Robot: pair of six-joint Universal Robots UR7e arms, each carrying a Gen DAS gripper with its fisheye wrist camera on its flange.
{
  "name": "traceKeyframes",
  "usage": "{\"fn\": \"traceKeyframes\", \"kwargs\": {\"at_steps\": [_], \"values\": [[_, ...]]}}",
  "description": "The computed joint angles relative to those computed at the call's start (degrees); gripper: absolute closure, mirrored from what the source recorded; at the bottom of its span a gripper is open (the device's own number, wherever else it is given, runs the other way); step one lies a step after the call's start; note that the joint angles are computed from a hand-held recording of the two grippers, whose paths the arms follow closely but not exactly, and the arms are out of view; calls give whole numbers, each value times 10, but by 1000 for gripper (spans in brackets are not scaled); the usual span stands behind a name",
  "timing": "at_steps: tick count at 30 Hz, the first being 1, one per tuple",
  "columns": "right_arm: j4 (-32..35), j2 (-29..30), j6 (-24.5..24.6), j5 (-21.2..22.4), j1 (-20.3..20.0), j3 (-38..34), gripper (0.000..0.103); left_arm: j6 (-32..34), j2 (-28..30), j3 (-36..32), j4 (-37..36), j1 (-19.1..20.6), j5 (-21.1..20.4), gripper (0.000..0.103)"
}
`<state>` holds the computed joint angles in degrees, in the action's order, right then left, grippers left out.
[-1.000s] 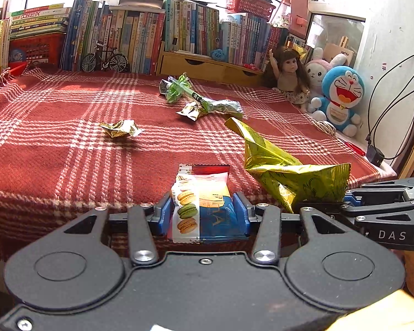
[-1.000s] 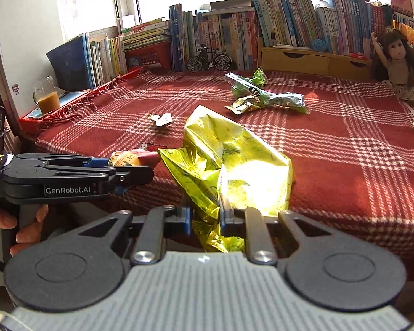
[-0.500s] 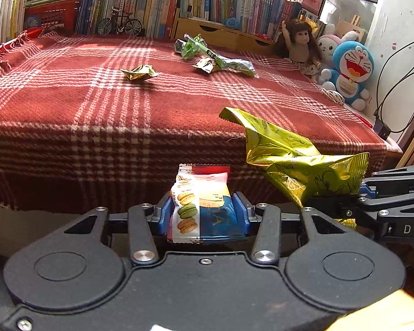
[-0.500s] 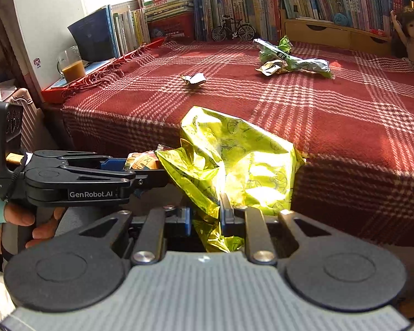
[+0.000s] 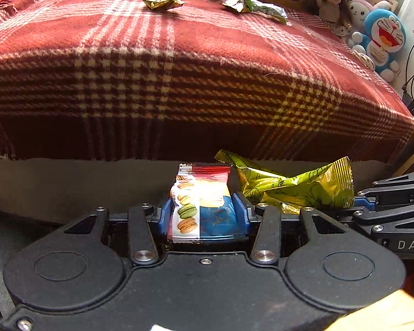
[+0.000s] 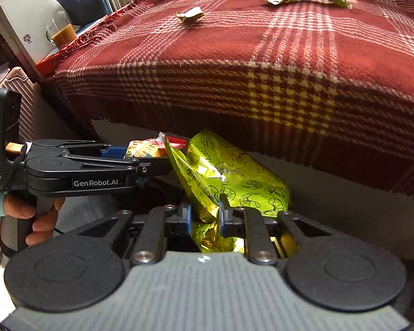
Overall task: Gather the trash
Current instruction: 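Carry the gold foil bag and macaron packet down to the trash bin, then open both grippers over the bin to drop the bag and packet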
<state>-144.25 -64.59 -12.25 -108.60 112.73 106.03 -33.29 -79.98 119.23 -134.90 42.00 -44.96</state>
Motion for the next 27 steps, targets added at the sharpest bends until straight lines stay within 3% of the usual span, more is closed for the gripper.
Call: {"fn": "traceKeyframes", "kwargs": {"at_steps": [7,20,22,25,27], "values": [[62,26,51,-1,-22,-19,81,-40,29,-25,84,24,-22,59],[72,46,79,0,-32,-28,75,-48,49,-35,93,44,-46,58],[70,45,80,1,-33,-28,75,-46,51,-34,89,46,-46,54],[67,46,81,-1,-32,-28,60,-43,55,-37,89,47,-50,51],[66,46,81,-2,-31,-28,56,-41,54,-38,91,47,-51,44]]}}
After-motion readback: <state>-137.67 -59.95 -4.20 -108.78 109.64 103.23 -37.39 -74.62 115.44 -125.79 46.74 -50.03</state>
